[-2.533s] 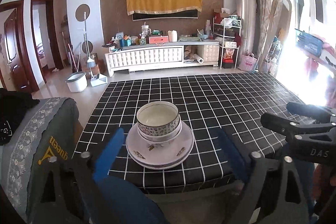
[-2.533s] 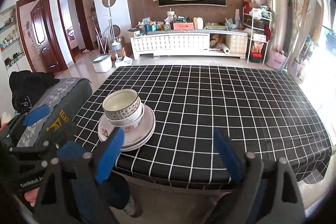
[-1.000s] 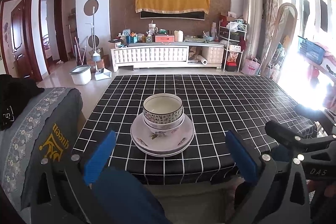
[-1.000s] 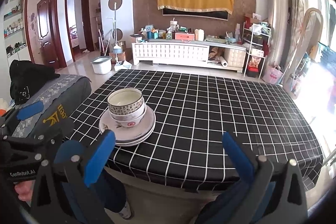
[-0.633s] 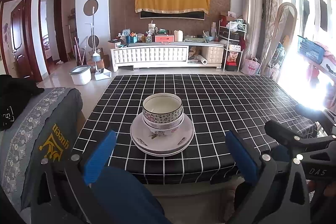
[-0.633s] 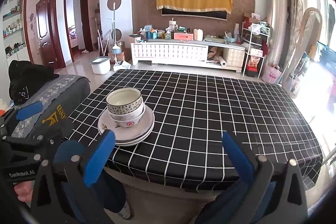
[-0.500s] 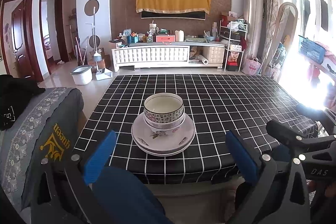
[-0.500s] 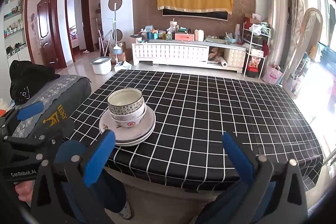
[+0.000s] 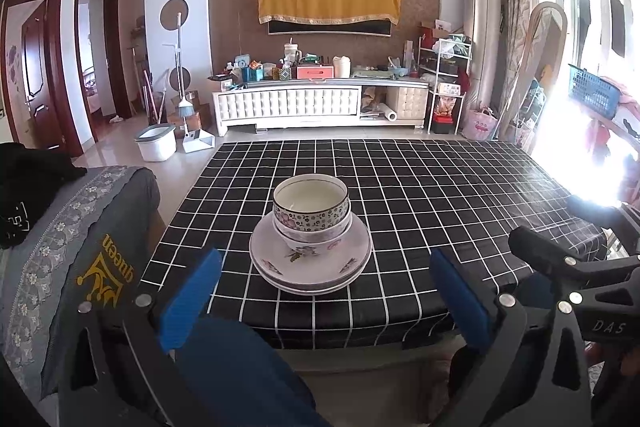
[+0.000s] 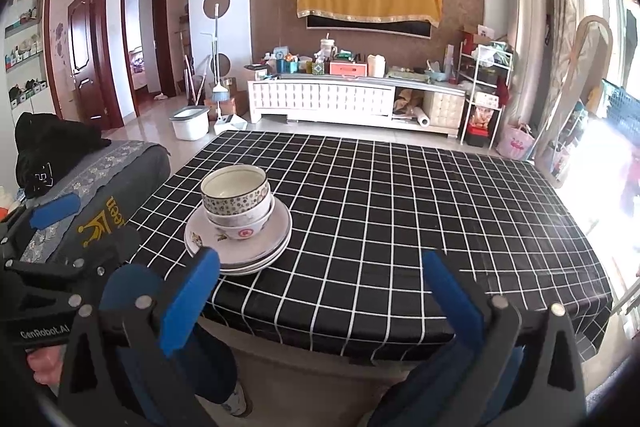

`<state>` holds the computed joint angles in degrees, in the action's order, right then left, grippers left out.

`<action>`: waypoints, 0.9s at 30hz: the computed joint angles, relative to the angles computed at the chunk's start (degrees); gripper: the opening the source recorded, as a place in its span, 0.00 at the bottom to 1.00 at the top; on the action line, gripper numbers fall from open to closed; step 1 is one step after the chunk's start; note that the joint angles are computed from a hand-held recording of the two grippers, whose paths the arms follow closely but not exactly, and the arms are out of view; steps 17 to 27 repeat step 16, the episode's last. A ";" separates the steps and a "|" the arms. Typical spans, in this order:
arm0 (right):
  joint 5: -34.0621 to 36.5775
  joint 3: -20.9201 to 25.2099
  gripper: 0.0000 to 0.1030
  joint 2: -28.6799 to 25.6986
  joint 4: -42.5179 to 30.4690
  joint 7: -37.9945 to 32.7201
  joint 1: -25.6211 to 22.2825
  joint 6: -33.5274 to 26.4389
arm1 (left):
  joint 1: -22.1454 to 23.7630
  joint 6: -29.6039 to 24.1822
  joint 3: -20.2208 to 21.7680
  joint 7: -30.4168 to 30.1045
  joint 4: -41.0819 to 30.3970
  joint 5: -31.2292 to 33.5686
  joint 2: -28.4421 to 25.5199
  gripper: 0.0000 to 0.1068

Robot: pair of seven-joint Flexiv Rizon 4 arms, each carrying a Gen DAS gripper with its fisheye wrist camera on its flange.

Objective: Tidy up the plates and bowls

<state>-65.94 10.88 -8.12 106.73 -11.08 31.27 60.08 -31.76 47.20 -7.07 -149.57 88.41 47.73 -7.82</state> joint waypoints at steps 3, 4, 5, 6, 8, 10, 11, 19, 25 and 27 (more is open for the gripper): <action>-0.05 0.05 1.00 0.05 0.22 0.05 -0.03 0.06 | 0.08 -0.27 0.00 -0.50 0.10 -0.29 0.06 0.96; 0.11 0.07 1.00 0.09 0.31 -0.01 -0.10 0.25 | 0.12 -0.21 0.01 -0.57 0.21 -0.37 0.05 0.96; 0.28 0.09 1.00 0.08 0.33 -0.14 -0.11 0.23 | 0.13 -0.29 -0.01 -0.57 0.26 -0.43 0.05 0.96; 0.43 0.11 1.00 0.10 0.38 -0.26 -0.11 0.14 | 0.11 -0.48 -0.03 -0.60 0.30 -0.46 0.04 0.96; 0.56 0.13 1.00 0.21 0.52 -0.39 -0.14 0.09 | 0.08 -0.67 -0.06 -0.69 0.30 -0.41 0.00 0.96; 0.49 0.11 1.00 0.18 0.48 -0.41 -0.15 0.14 | 0.09 -0.76 -0.08 -0.66 0.38 -0.53 0.02 0.96; 0.52 0.13 1.00 0.20 0.48 -0.43 -0.14 0.05 | 0.15 -0.66 -0.08 -0.59 0.40 -0.64 0.00 0.96; -0.01 0.01 1.00 0.15 0.45 -0.41 -0.21 -0.03 | 0.21 -0.56 -0.07 -0.13 0.34 -0.90 -0.08 0.96; -0.01 0.01 1.00 0.15 0.45 -0.41 -0.21 -0.03 | 0.21 -0.56 -0.07 -0.13 0.34 -0.90 -0.08 0.96; -0.01 0.01 1.00 0.15 0.45 -0.41 -0.21 -0.03 | 0.21 -0.56 -0.07 -0.13 0.34 -0.90 -0.08 0.96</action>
